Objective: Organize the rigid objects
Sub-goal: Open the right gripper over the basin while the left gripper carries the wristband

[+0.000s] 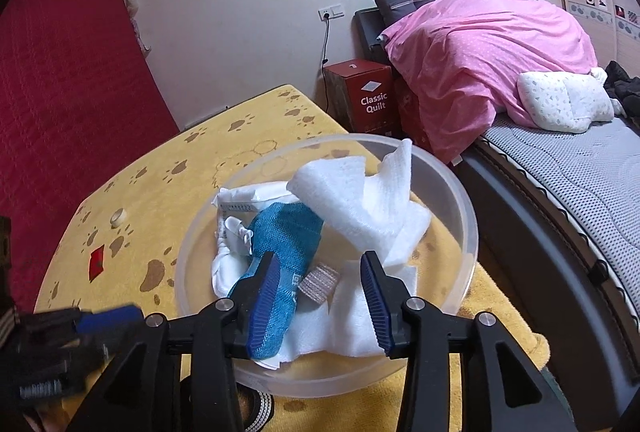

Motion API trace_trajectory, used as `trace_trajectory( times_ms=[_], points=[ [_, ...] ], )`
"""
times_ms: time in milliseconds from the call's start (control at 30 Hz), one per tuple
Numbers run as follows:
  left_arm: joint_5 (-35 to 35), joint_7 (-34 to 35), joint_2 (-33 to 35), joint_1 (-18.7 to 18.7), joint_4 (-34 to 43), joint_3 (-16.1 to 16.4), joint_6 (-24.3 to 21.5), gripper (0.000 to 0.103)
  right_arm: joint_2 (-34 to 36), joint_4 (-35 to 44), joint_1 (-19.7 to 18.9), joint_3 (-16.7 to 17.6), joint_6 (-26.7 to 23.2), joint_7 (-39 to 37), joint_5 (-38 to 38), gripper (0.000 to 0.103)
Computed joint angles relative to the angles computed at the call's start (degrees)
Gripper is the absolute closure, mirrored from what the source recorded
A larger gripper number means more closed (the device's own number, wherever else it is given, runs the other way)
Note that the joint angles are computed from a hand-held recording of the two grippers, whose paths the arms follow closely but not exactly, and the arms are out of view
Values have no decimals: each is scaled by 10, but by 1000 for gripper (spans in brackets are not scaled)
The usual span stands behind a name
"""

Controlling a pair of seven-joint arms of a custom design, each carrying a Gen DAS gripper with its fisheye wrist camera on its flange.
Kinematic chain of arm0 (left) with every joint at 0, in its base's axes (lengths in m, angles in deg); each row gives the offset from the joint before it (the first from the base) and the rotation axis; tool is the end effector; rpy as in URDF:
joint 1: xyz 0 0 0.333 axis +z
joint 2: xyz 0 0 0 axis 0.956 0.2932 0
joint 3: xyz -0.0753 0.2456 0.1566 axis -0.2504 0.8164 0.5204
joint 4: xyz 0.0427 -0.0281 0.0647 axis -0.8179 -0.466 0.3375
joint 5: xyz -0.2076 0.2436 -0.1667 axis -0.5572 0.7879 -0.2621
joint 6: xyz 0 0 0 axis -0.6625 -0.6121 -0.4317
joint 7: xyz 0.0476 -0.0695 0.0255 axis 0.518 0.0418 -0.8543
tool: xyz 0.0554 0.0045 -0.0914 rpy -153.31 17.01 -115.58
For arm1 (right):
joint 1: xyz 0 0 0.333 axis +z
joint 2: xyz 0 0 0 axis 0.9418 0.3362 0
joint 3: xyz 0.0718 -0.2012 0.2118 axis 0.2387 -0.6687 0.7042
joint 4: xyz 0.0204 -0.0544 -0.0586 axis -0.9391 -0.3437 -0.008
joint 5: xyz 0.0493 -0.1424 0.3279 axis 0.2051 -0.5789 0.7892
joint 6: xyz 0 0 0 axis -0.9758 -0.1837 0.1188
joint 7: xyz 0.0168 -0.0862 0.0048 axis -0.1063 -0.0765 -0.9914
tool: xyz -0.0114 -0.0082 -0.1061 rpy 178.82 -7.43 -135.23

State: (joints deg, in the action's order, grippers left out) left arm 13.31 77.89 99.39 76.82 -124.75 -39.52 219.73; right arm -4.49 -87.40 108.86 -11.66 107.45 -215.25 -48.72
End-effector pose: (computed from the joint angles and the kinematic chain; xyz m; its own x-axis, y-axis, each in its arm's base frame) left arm 0.7170 -0.1136 0.3692 -0.7276 -0.6333 0.2638 -0.6365 0.4797 -0.6040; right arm 0.6192 0.3782 0.3397 -0.3962 -0.8720 -0.2876 -0.4664 0.4609 -0.7550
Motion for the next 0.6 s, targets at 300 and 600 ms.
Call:
trace_trajectory(
  times_ms=[300,600],
  points=[
    [-19,79,-48,2,-77,-7,-21,28,-17,-23,5,0,-12,33,-24,47],
    [-1,109,-61,-21,-120,7,-4,31,-20,-26,0,8,-12,34,-32,47]
  ],
)
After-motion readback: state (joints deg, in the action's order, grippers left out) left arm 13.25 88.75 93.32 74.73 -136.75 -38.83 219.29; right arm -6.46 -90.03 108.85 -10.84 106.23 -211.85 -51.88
